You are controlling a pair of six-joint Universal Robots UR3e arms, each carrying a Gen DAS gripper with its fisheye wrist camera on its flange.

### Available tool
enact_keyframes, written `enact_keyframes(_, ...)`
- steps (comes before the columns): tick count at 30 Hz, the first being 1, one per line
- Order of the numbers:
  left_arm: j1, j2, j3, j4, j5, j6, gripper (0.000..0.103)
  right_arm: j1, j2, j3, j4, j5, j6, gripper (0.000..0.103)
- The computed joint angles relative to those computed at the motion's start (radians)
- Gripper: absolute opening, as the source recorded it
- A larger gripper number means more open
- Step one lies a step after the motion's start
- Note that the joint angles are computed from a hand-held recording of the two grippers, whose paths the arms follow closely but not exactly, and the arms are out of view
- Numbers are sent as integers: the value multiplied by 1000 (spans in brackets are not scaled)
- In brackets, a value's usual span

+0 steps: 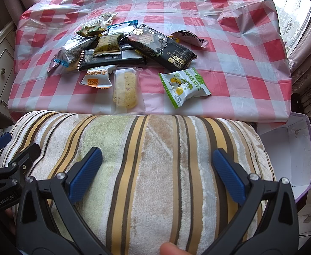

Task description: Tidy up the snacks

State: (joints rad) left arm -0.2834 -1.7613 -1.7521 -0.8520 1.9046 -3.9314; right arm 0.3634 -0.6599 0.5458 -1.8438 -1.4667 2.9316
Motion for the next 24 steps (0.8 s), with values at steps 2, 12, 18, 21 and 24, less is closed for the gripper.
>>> enact_keyframes(2, 0, 0, 0, 0, 0, 0, 103, 0, -1, 1, 1, 0, 0, 103)
enact_keyframes(12, 3, 2, -17, 20, -11, -11, 103, -4, -17, 33, -17, 16, 4, 103)
enact_keyframes(18, 19, 67, -101, 86, -52, -27, 103, -31, -38, 71, -32, 71, -8, 103)
enact_keyframes(21, 21, 65, -72, 34, -68, -4, 103, -55, -50, 75, -18, 127, -30, 103)
enact_keyframes(24, 37, 58, -50, 17, -88, 1, 103, -66, -12, -11, 22, 138, -72, 103)
